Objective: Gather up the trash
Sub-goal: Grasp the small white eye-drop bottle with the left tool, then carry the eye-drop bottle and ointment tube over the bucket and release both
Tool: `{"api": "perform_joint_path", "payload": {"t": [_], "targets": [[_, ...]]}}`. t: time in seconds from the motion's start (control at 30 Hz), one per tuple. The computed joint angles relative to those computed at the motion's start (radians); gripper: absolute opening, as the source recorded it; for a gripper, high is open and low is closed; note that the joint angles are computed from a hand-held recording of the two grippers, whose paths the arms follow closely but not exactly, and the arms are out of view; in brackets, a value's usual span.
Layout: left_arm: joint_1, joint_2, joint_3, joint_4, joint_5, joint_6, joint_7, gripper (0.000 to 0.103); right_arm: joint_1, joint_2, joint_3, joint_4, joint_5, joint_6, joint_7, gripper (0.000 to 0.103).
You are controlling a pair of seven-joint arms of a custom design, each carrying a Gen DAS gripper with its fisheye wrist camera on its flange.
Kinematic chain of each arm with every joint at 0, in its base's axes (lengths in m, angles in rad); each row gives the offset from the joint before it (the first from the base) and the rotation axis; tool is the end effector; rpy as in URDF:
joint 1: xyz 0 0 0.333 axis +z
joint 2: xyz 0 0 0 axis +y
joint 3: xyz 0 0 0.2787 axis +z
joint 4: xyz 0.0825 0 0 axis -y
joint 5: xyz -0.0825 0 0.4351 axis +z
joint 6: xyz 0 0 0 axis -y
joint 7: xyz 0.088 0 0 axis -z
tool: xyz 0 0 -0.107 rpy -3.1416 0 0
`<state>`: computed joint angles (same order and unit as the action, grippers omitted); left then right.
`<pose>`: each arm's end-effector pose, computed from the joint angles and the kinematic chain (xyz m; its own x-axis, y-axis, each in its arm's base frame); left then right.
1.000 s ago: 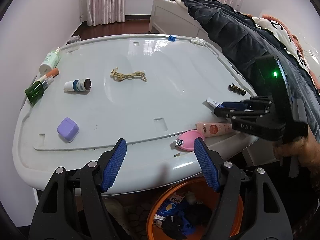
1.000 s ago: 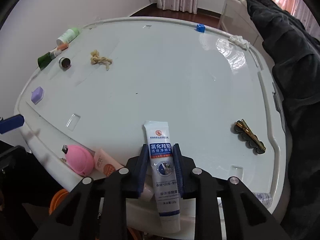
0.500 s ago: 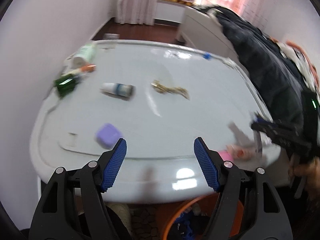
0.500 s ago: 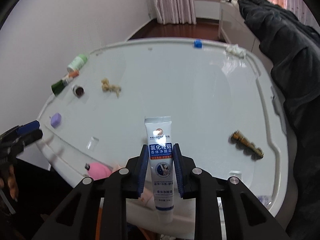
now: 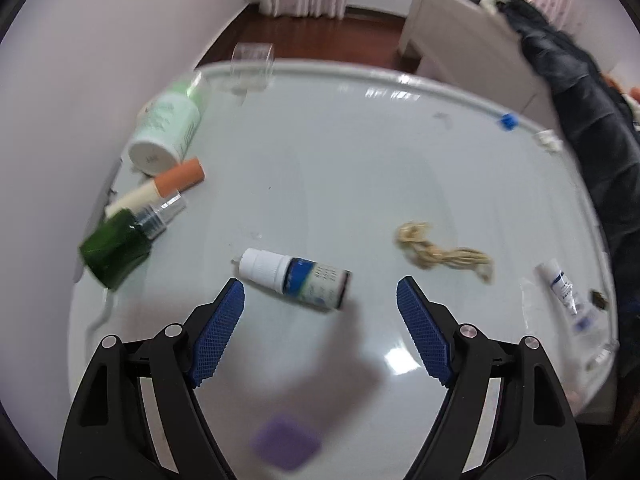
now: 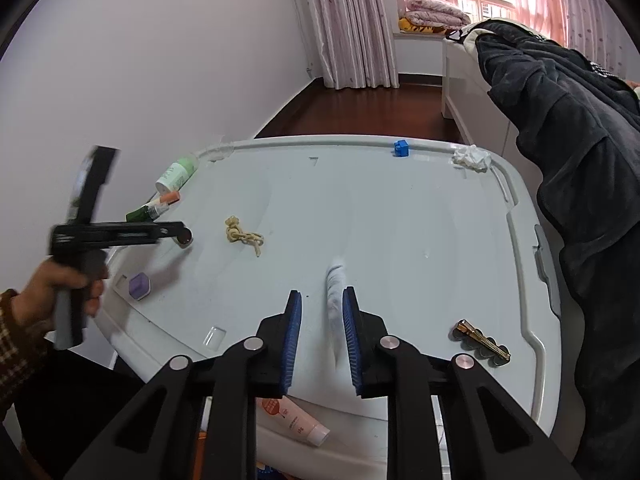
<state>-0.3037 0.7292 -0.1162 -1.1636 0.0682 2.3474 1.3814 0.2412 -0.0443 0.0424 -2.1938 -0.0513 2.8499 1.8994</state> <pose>0.7524 -0.3054 0.3715 -0.2381 -0.9665 0.0957 -0.8844 0.1750 -0.4327 0.5903 0.1750 0.4210 0.0578 -0.9846 -0.1652 -0.7797 0.0589 -0.6234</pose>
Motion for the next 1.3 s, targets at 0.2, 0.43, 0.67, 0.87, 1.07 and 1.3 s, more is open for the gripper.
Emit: {"api": "perform_joint_path", "payload": {"t": [0.2, 0.43, 0.67, 0.87, 1.07, 1.3], "targets": [[-0.033, 0.017, 0.038, -0.016, 0.077, 0.048, -0.015, 0.041, -0.001, 0.020, 0.000, 0.019, 0.023, -0.022, -0.031, 0.022], [0.017, -0.090, -0.014, -0.170, 0.005, 0.176, 0.038, 0.026, -0.025, 0.051, -0.011, 0.053, -0.101, -0.109, 0.126, 0.065], [0.033, -0.179, -0.067, -0.270, -0.077, 0.273, 0.154, 0.024, -0.030, 0.163, -0.009, 0.163, -0.178, -0.222, 0.142, 0.073], [0.055, -0.220, -0.097, -0.335, -0.172, 0.295, 0.242, 0.024, -0.035, 0.283, 0.001, 0.277, -0.119, -0.260, 0.109, 0.081], [0.058, -0.227, -0.106, -0.344, -0.216, 0.288, 0.300, 0.024, 0.004, 0.334, -0.025, 0.324, -0.207, -0.261, 0.174, 0.099], [0.062, -0.233, -0.123, -0.348, -0.265, 0.279, 0.363, 0.024, 0.003, 0.338, -0.023, 0.325, -0.227, -0.249, 0.190, 0.099]]}}
